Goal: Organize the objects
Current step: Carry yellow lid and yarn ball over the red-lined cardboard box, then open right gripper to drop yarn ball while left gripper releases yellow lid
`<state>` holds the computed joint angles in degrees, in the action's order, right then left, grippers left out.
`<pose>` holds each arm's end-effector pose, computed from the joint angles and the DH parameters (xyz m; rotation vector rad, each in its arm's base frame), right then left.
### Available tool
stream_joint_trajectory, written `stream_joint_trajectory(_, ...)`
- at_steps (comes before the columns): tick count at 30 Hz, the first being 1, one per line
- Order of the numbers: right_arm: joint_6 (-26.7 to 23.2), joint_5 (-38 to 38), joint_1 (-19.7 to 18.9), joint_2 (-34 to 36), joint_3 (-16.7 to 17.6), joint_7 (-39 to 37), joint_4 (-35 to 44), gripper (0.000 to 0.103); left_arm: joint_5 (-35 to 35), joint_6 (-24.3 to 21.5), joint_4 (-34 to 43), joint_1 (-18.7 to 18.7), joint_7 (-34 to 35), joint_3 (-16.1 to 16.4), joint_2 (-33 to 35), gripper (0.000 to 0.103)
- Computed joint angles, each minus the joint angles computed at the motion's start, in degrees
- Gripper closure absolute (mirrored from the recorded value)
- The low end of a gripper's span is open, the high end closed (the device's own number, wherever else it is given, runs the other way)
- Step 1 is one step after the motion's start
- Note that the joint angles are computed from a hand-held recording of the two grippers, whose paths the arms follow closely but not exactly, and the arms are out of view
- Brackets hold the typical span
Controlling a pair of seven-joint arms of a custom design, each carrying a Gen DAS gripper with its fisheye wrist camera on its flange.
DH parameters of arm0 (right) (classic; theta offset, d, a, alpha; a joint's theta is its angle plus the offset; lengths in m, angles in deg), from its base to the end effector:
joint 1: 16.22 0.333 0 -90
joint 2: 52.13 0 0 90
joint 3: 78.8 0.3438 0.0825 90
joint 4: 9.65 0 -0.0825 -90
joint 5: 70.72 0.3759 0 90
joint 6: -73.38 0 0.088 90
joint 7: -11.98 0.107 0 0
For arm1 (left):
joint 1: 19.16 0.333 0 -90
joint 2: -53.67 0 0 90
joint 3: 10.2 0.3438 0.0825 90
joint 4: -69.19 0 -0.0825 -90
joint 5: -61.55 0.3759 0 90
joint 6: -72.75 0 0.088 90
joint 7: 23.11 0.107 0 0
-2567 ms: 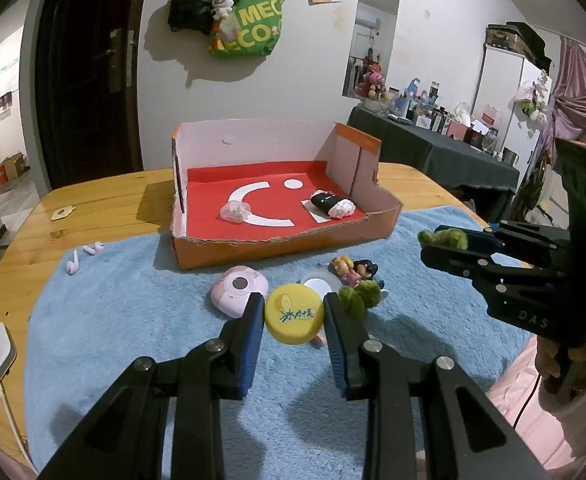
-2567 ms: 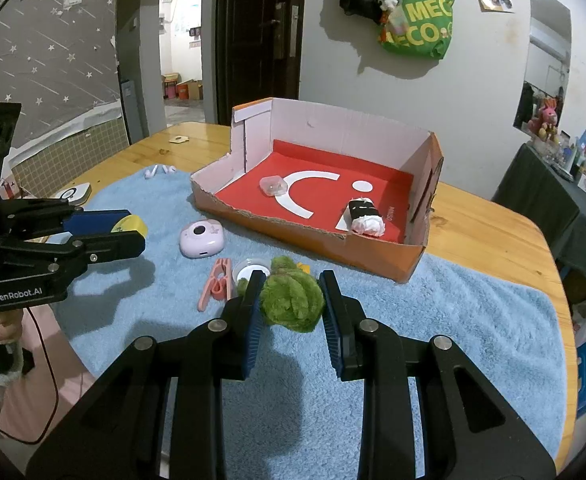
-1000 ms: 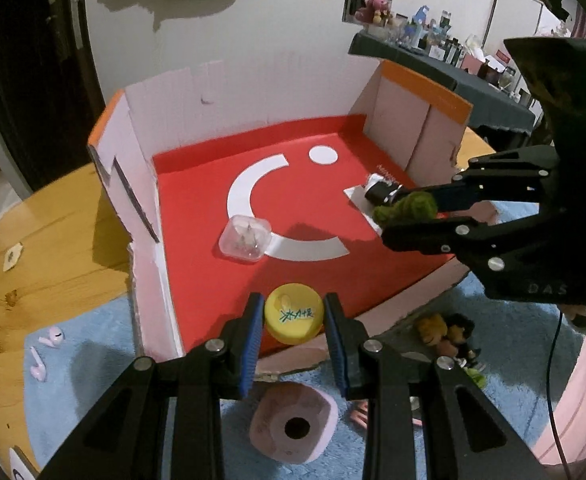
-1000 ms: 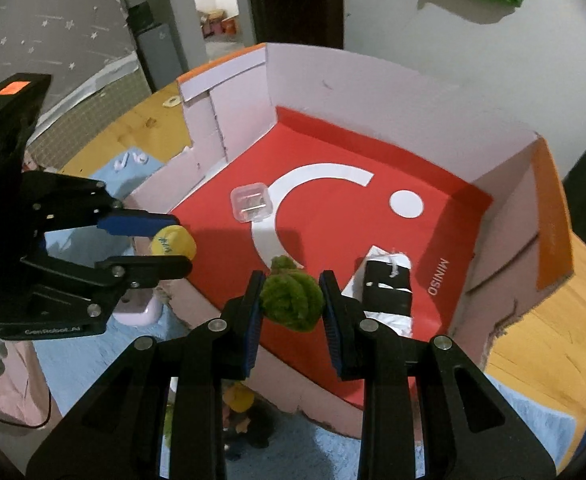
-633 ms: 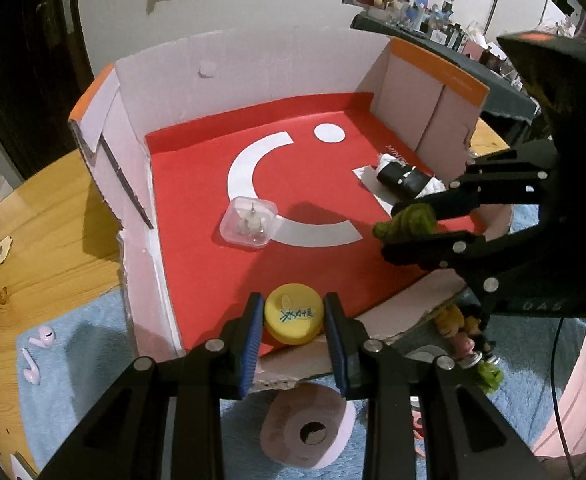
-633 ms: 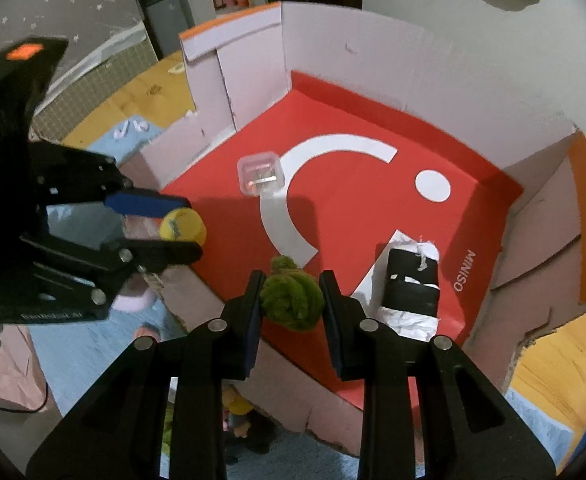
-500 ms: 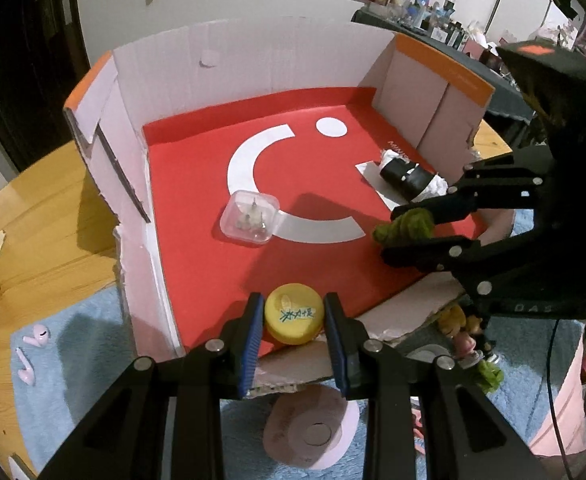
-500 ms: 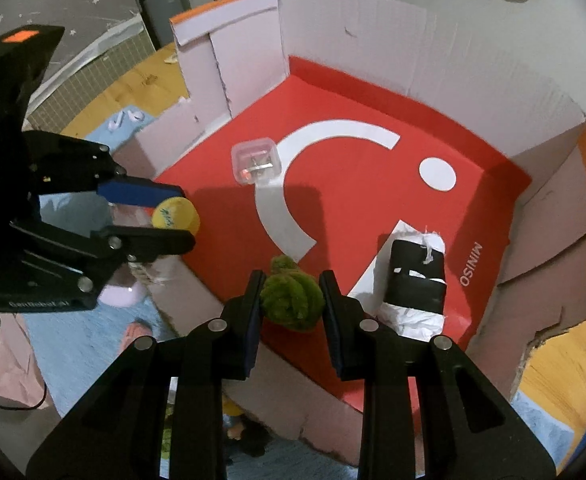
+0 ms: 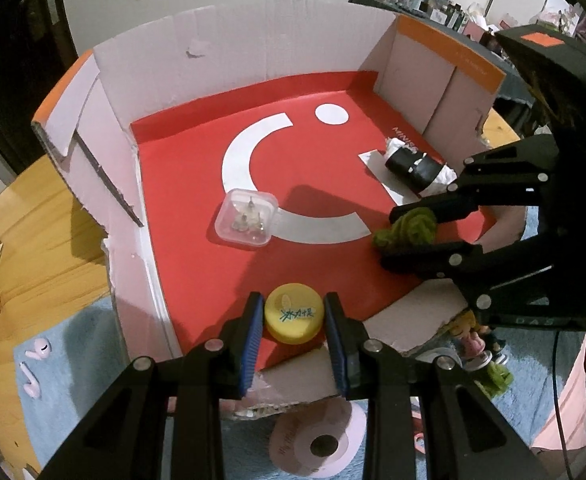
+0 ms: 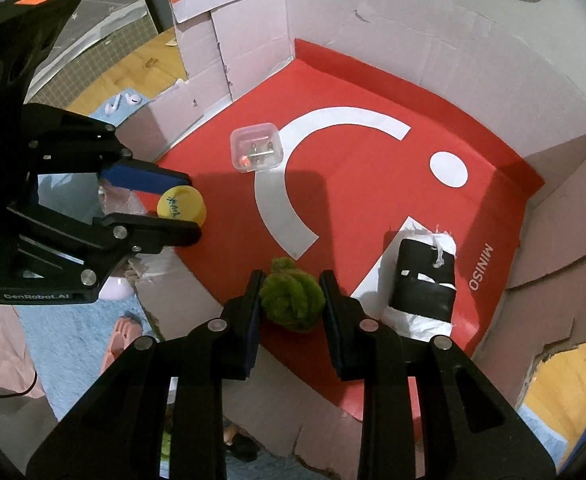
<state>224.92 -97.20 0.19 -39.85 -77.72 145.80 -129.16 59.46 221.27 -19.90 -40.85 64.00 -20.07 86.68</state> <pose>0.5747 0.1929 0.3894 -1.9152 2.0967 -0.5158 0.6483 -0.3667 0.3945 -1.5955 2.4710 -0.6987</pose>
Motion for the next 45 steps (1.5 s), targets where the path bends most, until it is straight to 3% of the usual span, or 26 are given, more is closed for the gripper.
stream_joint_trajectory(25,-2.81,-2.47,0.8,0.1,-0.2,1.76,0.85,0.076,0.99,-1.06,1.61,-0.29,0.36,0.35,1.01,0.07)
stream_joint_trajectory(40,-4.13,-3.54,0.81,0.93,-0.11,1.26,2.27,0.074,0.24,0.32,1.07,-0.51,0.83,0.1,0.77,0.056)
stream_joint_trajectory(43,-3.72,-4.5,0.91,0.96,-0.45,1.56,2.16,0.063,0.28,0.32,1.11,-0.59,0.57,0.17,0.78,0.056)
stream_joint_trajectory(44,-3.6,-5.03,0.97,0.9,-0.6,1.95,2.1,0.046,0.17,0.3,1.17,-0.53,0.62,0.07,0.8,0.055)
stream_joint_trajectory(45,-3.25,-6.03,1.1,0.79,-0.85,2.54,1.93,0.039,-0.02,0.38,1.09,-0.4,0.74,-0.09,0.75,0.054)
